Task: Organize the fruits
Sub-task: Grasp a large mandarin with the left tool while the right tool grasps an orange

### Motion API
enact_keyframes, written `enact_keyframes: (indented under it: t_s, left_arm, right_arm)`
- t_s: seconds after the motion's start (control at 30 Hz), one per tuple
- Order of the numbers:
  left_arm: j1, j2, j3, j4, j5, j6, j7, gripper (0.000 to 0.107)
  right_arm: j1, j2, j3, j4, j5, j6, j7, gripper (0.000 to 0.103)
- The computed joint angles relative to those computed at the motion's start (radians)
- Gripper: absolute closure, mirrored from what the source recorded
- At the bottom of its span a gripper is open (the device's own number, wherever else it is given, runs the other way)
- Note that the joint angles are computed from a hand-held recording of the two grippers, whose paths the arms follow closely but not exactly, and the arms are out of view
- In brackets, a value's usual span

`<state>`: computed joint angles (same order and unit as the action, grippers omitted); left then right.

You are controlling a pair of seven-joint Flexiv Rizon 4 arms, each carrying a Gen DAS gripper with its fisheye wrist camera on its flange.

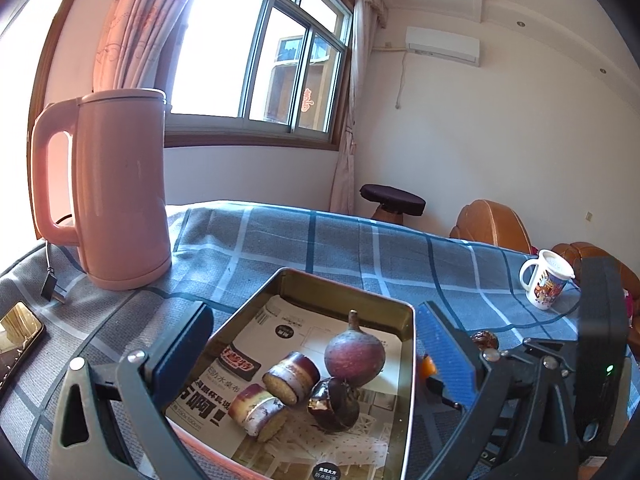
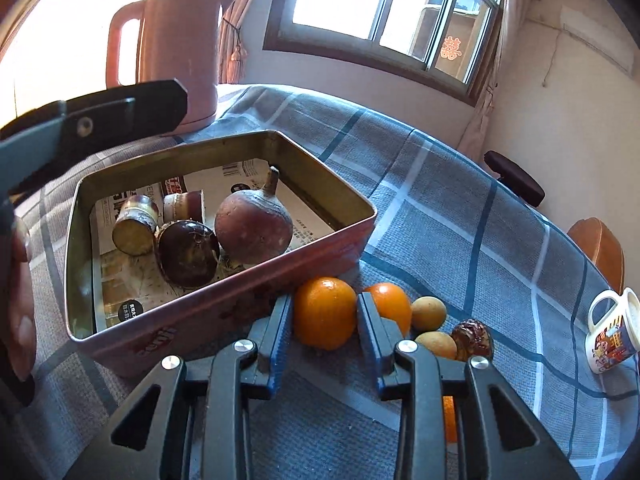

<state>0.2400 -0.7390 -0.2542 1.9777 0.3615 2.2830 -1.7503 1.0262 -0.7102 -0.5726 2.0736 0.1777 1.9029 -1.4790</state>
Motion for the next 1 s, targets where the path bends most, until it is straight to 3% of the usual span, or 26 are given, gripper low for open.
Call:
enact_keyframes:
  t_s: [0.2, 0.3, 0.37, 0.57, 0.63, 0.77, 0.83, 0.93, 1.0]
  left_arm:
    - [-0.007, 0.024, -0.052, -0.005, 0.063, -0.077, 0.039, 0.004]
    - [0.021, 0.017, -0.136, -0.019, 0.115, -0.157, 0.062, 0.004]
    - [0.059, -0.003, -0.220, -0.031, 0.139, -0.234, 0.086, 0.004]
    - [0.019, -0.031, -0.290, -0.053, 0.096, -0.383, 0.219, 0.008]
    - [0.025, -0.048, -0.334, -0.063, 0.080, -0.439, 0.264, 0.019]
    - [-0.022, -0.061, -0.339, -0.094, 0.021, -0.510, 0.336, 0.022]
    - [-0.026, -0.072, -0.355, -0.108, -0.011, -0.552, 0.371, 0.031]
    - [-0.082, -0.071, -0.311, -0.137, -0.067, -0.604, 0.401, 0.057]
    - [-0.077, -0.078, -0.322, -0.134, -0.093, -0.608, 0.427, 0.058]
  right_arm:
    - [-0.009, 0.077, 0.003, 0.100, 0.134, 0.121, -0.021, 0.069]
    - [-0.013, 0.102, -0.009, 0.137, 0.214, 0.137, -0.031, 0.069]
    - [-0.048, 0.119, 0.012, 0.153, 0.247, 0.146, -0.022, 0.069]
    - [-0.149, 0.116, 0.077, 0.162, 0.303, 0.177, 0.006, 0.069]
    - [-0.174, 0.119, 0.102, 0.166, 0.309, 0.189, 0.007, 0.069]
    - [-0.203, 0.122, 0.129, 0.165, 0.320, 0.199, 0.002, 0.069]
    - [-0.190, 0.120, 0.116, 0.164, 0.338, 0.197, -0.010, 0.069]
    - [-0.231, 0.126, 0.157, 0.165, 0.331, 0.217, -0.011, 0.068]
    - [-0.248, 0.130, 0.176, 0.163, 0.330, 0.222, -0.018, 0.068]
